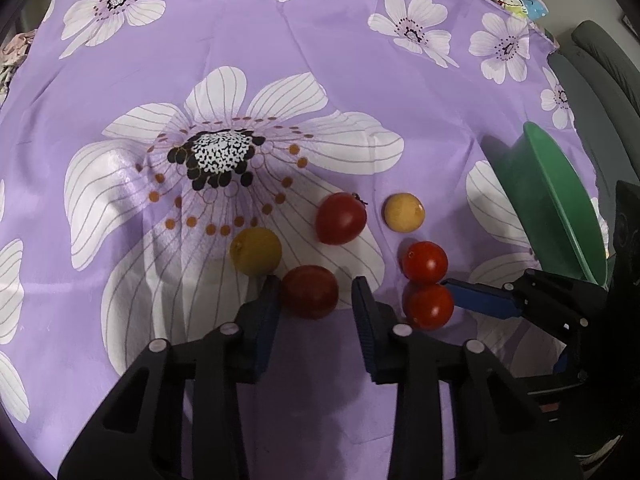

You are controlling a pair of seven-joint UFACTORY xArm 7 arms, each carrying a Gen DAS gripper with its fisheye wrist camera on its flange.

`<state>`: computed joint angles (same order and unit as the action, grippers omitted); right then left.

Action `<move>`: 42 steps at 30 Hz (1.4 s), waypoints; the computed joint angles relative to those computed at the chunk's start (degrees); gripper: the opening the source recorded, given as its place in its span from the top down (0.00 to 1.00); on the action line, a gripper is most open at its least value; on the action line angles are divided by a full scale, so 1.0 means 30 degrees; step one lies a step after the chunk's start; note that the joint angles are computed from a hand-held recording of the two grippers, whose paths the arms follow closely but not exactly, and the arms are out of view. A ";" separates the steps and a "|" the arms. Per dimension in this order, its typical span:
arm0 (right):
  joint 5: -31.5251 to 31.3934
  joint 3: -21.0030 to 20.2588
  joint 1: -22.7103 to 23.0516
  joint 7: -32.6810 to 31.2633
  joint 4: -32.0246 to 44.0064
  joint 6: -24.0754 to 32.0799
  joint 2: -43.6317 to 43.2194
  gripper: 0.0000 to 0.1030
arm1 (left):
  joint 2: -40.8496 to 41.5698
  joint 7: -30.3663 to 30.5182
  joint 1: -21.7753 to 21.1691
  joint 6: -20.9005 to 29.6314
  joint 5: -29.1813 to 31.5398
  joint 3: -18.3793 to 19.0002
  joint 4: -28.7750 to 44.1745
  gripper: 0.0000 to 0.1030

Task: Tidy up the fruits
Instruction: 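Close the left gripper on a red cherry tomato, then carry the red tomato in the left gripper over the green bowl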

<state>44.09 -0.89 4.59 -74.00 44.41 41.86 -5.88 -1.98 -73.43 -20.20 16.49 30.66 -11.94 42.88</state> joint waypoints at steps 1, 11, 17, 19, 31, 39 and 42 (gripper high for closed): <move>-0.0058 0.0016 0.0013 -0.0069 0.0013 0.0014 0.0005 0.56 | -0.0038 -0.0092 0.0005 0.0014 0.0108 -0.0006 -0.0033 0.71; -0.0070 0.0042 -0.0041 -0.0004 0.0277 0.0039 0.0238 0.68 | -0.0094 -0.0912 0.0122 -0.0036 0.1030 -0.0032 -0.0135 0.73; -0.0061 0.0022 -0.0078 -0.0299 -0.0008 0.0002 -0.0059 0.69 | -0.0475 -0.0519 -0.0054 -0.0040 -0.0065 -0.0252 -0.0442 0.73; 0.0117 -0.0113 -0.0103 -0.0463 -0.0182 0.0298 -0.0341 0.69 | -0.0649 -0.0765 -0.0137 0.0348 0.0080 -0.0501 -0.0388 0.73; 0.0980 -0.1625 -0.0575 -0.0926 -0.1753 0.1769 -0.3123 0.69 | -0.2192 -0.2907 -0.0811 0.2695 0.1978 -0.2103 -0.0193 0.73; 0.0748 -0.2556 -0.0667 -0.1441 -0.2855 0.2764 -0.5059 0.69 | -0.2800 -0.4300 -0.1398 0.3496 0.2302 -0.3100 -0.0226 0.73; 0.0745 -0.2846 -0.0689 -0.1552 -0.3124 0.2987 -0.5569 0.69 | -0.3006 -0.4647 -0.1639 0.4020 0.2249 -0.3356 -0.0220 0.73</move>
